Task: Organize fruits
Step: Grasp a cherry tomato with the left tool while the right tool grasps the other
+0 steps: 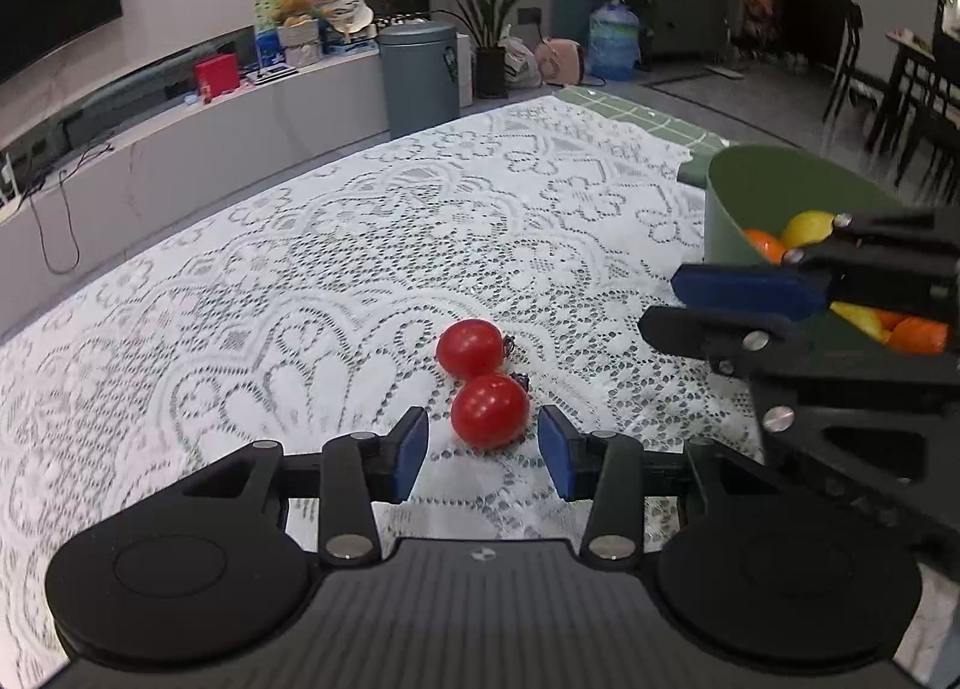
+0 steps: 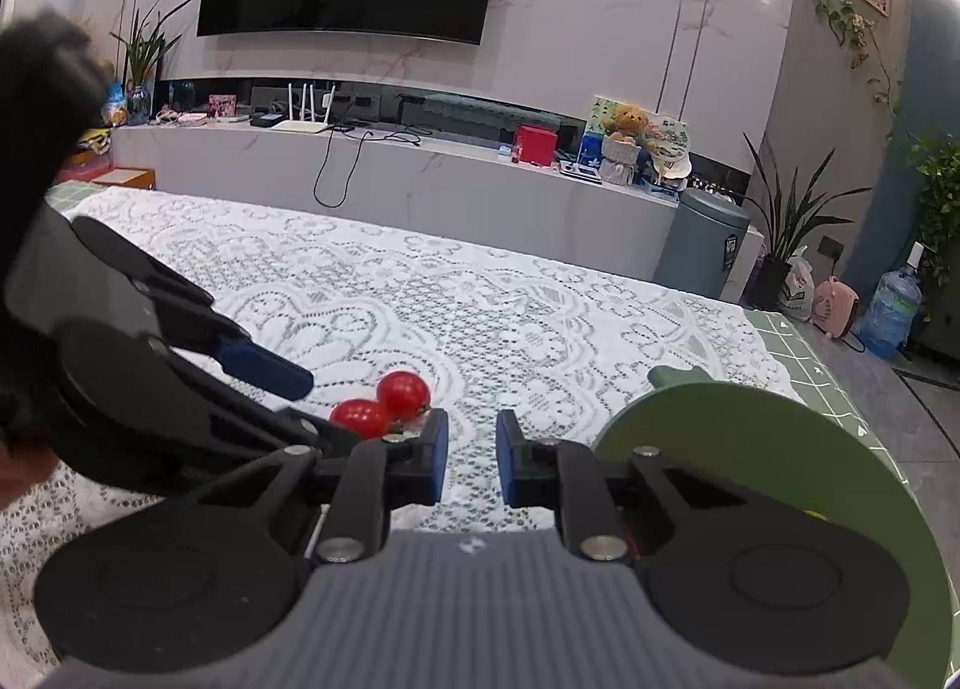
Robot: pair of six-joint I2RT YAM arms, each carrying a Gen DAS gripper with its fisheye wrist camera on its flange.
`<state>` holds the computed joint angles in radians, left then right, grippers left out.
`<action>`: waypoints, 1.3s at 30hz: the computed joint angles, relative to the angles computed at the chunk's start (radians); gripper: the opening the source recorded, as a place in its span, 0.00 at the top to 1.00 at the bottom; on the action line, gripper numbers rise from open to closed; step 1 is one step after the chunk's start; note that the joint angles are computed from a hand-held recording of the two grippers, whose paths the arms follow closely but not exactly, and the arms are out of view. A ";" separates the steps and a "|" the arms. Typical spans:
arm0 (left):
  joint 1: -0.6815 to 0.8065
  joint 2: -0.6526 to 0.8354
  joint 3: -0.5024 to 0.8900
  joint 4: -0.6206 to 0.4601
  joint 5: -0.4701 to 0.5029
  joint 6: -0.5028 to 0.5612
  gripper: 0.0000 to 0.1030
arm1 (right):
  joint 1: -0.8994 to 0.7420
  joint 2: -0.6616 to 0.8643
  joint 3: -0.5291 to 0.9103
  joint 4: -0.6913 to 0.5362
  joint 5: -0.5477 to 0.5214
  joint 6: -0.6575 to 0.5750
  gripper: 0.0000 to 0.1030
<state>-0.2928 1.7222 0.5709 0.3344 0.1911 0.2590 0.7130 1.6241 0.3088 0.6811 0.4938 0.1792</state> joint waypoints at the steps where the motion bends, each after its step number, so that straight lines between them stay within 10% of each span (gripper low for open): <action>1: -0.006 0.015 0.008 0.006 -0.006 0.004 0.51 | -0.005 0.002 0.000 0.005 -0.005 -0.001 0.87; 27: 0.077 -0.008 0.016 -0.002 -0.024 -0.125 0.65 | -0.029 0.136 0.109 0.027 -0.095 -0.010 0.85; 31: 0.118 -0.043 0.006 -0.019 -0.045 -0.148 0.65 | -0.033 0.203 0.197 -0.030 -0.100 0.026 0.62; 39: 0.182 -0.087 -0.026 -0.020 -0.021 -0.213 0.65 | -0.084 0.318 0.343 -0.129 -0.143 0.116 0.63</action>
<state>-0.1103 1.6352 0.5453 0.3143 0.1701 0.0463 0.6290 1.9419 0.6518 0.5525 0.3509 0.2952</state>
